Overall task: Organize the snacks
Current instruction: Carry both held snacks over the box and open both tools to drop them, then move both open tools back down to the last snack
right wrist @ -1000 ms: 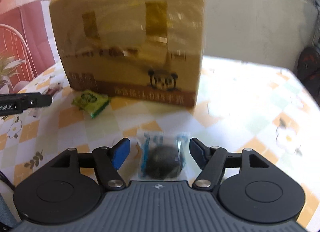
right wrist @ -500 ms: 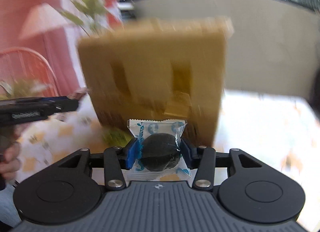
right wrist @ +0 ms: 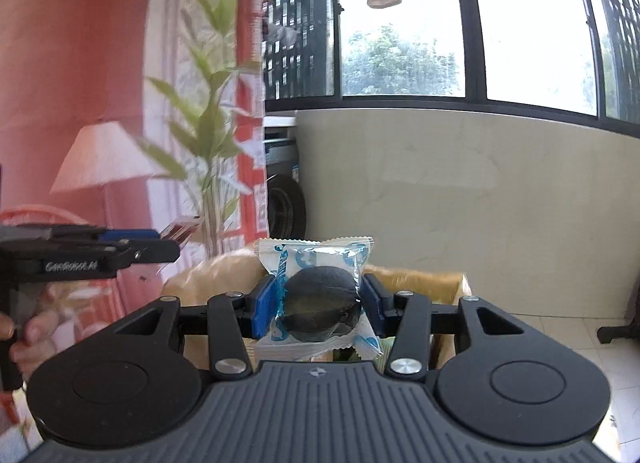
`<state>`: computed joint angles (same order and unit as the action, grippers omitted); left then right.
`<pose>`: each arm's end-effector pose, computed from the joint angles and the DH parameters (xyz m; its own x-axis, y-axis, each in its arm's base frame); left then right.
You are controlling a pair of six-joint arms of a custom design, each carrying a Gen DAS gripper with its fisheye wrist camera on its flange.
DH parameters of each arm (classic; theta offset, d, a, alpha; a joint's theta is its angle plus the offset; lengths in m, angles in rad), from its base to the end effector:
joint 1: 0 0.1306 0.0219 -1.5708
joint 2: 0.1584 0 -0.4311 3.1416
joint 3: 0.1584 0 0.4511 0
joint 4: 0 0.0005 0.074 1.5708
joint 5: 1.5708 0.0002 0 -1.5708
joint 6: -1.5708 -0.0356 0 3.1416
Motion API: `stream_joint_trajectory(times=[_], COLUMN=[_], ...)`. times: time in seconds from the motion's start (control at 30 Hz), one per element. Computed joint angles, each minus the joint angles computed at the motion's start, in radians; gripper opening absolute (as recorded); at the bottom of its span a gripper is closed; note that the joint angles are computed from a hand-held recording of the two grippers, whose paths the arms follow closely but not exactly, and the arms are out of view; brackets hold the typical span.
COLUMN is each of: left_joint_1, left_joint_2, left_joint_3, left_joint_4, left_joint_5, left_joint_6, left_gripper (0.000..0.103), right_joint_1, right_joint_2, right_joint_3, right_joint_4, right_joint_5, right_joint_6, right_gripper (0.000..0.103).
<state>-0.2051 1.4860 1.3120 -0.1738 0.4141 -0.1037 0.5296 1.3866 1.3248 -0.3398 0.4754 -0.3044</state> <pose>0.5825 -0.1363 0.4459 -0.2743 0.1539 -0.9493 0.5884 0.8077 -0.0391 0.4902 0.2675 0.4922 -0.3475 0.1054 -0.9317 0.0195 0.9943 0.1052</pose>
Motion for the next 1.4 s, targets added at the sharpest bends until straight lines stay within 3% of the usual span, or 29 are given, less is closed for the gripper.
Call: stream_joint_trajectory(times=[0.17,0.43,0.53,0.63,1.1,1.4], left_joint_1=[-0.03,-0.039,-0.033,-0.024,0.026,0.063], left_joint_2=[0.071,0.152,0.16,0.158,0.015,-0.071], left_joint_3=[0.086,0.164,0.164,0.158,0.021,-0.099], left_joint_4=[-0.048,-0.126,-0.141,-0.148,-0.14,-0.154], left_joint_5=[-0.066,-0.082,-0.082,-0.072,0.05,0.108], left_joint_6=[-0.045,-0.072,-0.068,-0.059,-0.073,-0.075], left_gripper=[0.04,0.046,0.059,0.061,0.062,0.062], right_joint_1=[-0.047,-0.071,-0.066,-0.06,0.045,0.113], right_joint_2=[0.099,0.189,0.176,0.152,0.045,-0.017], right_joint_3=[0.093,0.163,0.136,0.102,-0.015,-0.102], right_joint_4=[-0.053,-0.177,-0.162,-0.136,-0.078,-0.09], right_joint_5=[-0.024,-0.034,-0.023,-0.017,0.067,0.104], right_joint_6=[-0.018,-0.038,-0.024,-0.036,-0.051,-0.14], right_gripper=[0.048,0.05,0.054,0.058,0.058,0.058])
